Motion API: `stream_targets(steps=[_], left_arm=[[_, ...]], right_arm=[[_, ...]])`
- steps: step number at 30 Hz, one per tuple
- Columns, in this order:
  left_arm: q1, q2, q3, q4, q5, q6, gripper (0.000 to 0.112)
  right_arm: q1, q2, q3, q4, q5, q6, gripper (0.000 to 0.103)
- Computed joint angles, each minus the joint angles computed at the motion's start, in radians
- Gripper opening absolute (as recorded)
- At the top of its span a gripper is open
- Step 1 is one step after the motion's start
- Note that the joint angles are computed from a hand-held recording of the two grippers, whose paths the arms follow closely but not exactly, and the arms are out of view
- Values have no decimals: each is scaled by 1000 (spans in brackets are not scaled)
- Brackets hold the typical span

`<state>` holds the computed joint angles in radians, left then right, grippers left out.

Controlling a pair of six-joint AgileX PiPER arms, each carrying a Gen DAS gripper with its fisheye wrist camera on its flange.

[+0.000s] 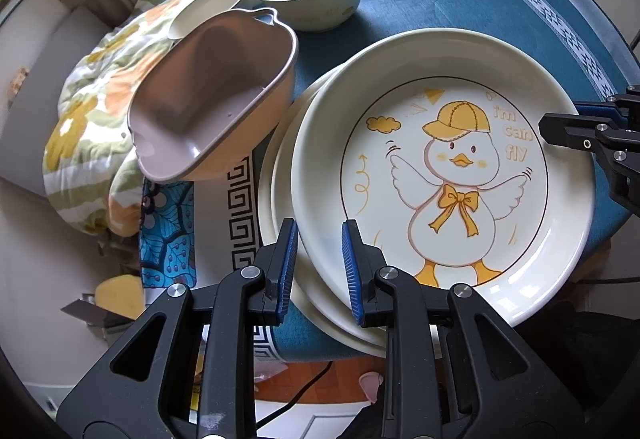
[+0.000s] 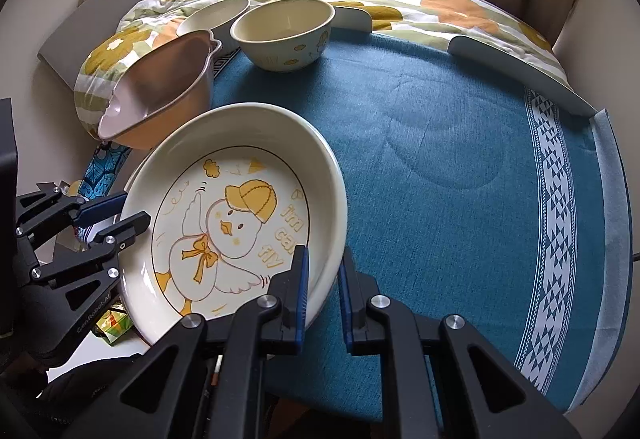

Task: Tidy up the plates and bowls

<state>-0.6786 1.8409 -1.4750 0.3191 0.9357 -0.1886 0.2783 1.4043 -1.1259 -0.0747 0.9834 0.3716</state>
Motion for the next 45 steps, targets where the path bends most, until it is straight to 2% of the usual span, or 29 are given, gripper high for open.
stream_targets(steps=[10,22,27,28,29,30,31,32,33,34,35,37,40,43,45], left_arm=[[-17,-26,34,73,-1,-45,20],[24,-38,15,-22,8,10,20],[104,-92,-41,-125,17,75,21],[128,-108,-51,-153,11,90,28],[153,-123,-65,-181,6,102,56],[178,-132,-84,-204,6,110,77],[201,-145,-94,-219,-8,112,102],[226,-167,-87,-244,-39,123,103],[254,-173,-98,-284,-47,151,103],[281,-162,-129,-323,-28,180,103],[304,-140,-167,-347,5,192,103],[354,-102,-218,-390,47,183,103],[431,-60,-248,-488,71,176,103],[473,-15,-255,-533,72,140,103],[486,24,-275,-544,86,104,102]], right_arm=[[19,10,1,-11,-4,24,13],[26,12,-6,-17,-5,44,13],[0,-39,-73,10,-10,23,13],[-13,-44,-93,39,-15,-8,13],[-24,-45,-115,67,-20,-35,13],[-37,-43,-137,99,-30,-62,13],[-50,-40,-157,132,-45,-86,13],[-60,-29,-183,157,-53,-101,25],[-68,-10,-213,179,-53,-112,59],[-76,12,-246,197,-49,-119,84],[-83,27,-267,214,-62,-131,103],[-80,75,-331,206,-49,-135,103],[-84,206,-496,232,89,-203,103],[-74,292,-557,224,92,-234,103],[-75,390,-642,233,141,-250,103]])
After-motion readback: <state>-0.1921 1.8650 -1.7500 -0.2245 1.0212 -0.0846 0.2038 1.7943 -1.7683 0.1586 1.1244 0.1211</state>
